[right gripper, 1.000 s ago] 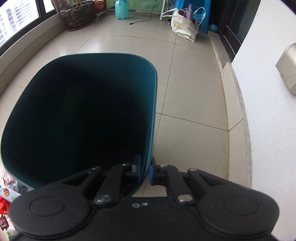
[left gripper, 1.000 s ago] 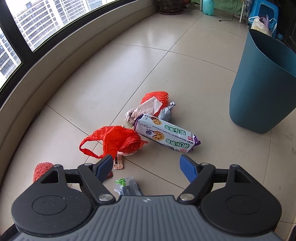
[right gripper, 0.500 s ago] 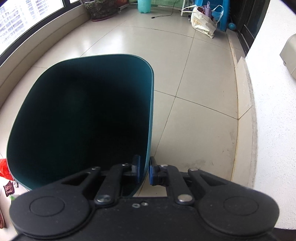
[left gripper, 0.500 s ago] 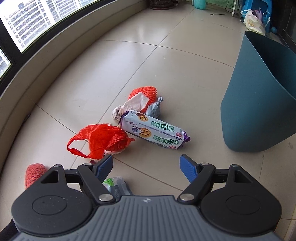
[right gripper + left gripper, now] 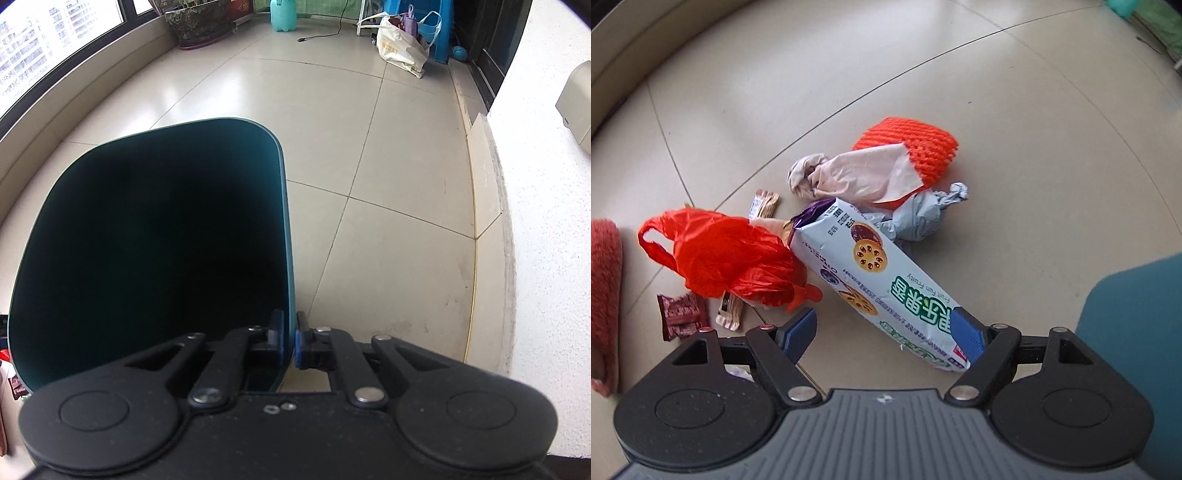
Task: Collect trash
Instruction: 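Grasp the white biscuit packet with the left gripper and lift it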
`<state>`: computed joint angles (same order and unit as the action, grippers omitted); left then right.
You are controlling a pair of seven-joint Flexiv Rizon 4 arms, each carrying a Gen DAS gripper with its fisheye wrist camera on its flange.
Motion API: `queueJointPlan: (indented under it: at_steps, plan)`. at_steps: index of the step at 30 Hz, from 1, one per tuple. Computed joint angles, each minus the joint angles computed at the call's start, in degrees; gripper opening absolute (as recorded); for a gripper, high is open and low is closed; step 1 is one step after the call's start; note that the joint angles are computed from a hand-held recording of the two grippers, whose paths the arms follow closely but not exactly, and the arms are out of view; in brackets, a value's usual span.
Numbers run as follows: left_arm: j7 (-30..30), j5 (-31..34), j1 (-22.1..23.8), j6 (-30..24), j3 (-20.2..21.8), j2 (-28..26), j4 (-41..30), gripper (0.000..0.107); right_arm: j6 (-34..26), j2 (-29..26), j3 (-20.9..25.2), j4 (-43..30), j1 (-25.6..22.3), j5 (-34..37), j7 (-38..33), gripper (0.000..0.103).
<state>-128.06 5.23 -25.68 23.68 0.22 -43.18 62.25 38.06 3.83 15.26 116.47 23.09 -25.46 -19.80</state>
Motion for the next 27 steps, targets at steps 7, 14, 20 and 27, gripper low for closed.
queueJointPlan:
  at_steps: [7, 14, 20, 27]
  plan:
    - [-6.8, -1.9, -0.1, -7.9, 0.9, -9.6, -12.4, 0.079, 1.3, 1.1, 0.2, 1.6, -0.6, -0.6, 0.3, 0.005]
    - [-6.3, -1.2, -0.6, -12.4, 1.3, -13.3, -16.6, 0.079, 1.5, 1.2, 0.4, 2.1, -0.6, -1.0, 0.6, 0.005]
    - [-4.9, -0.1, -0.9, -12.6, 1.5, -11.4, -13.6, 0.057, 2.7, 1.1, 0.3, 2.8, -0.8, -1.6, 1.1, 0.005]
    - [-2.5, 3.1, -1.7, -12.7, 2.2, -8.4, -10.5, 0.049, 2.7, 1.4, 0.3, 2.9, -0.7, -1.5, 0.6, 0.005]
